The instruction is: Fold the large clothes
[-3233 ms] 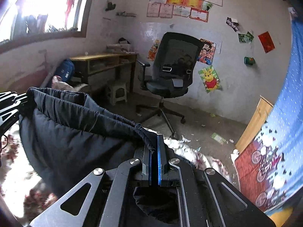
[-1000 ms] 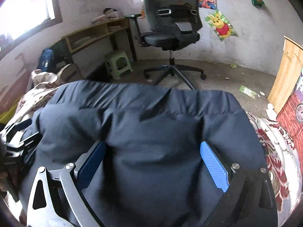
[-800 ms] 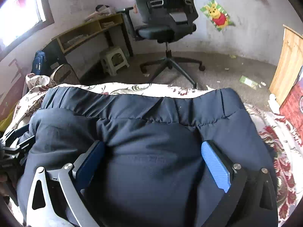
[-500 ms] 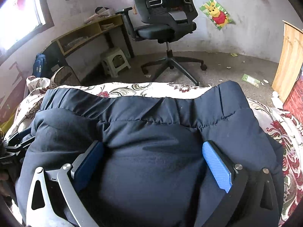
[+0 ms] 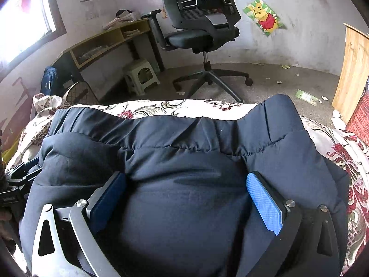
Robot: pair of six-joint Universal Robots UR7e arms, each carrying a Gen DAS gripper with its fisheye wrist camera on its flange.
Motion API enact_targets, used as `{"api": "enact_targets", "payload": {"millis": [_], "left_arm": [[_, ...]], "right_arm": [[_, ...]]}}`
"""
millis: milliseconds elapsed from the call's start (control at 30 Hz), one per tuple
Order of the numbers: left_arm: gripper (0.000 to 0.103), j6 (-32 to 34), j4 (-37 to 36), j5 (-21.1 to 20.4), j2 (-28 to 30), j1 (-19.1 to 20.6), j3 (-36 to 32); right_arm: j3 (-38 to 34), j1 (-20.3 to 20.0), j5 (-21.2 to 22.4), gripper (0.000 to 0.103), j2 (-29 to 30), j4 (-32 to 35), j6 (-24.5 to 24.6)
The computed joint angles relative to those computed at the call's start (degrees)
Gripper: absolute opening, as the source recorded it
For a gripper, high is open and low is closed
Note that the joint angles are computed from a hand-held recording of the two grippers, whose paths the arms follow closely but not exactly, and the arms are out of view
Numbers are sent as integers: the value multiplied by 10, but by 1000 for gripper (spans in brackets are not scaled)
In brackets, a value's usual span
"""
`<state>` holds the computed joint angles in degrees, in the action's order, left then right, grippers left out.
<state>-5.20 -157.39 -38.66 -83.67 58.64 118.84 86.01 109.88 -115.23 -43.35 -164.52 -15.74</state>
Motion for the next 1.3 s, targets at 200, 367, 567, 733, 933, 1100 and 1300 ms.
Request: {"api": "enact_targets", "payload": {"millis": [200, 367, 567, 733, 933, 1100, 1300], "left_arm": [[103, 0, -1, 1, 0, 0, 1], [103, 2, -3, 0, 0, 0, 1], [103, 5, -9, 7, 3, -3, 3], [103, -15, 20, 19, 0, -8, -3], [103, -91, 63, 84, -9, -27, -2], [103, -143, 131, 133, -23, -41, -6], [103, -190, 196, 181, -59, -59, 1]], "right_arm": [[1, -1, 0, 102, 0, -3, -2], [10, -3, 2, 102, -4, -21, -11], [34, -4, 13, 102, -15, -61, -20], [34, 2, 0, 102, -27, -57, -22], [53, 11, -39, 102, -50, -87, -46], [57, 15, -81, 102, -72, -90, -69], [58, 9, -120, 102, -96, -90, -65]]}}
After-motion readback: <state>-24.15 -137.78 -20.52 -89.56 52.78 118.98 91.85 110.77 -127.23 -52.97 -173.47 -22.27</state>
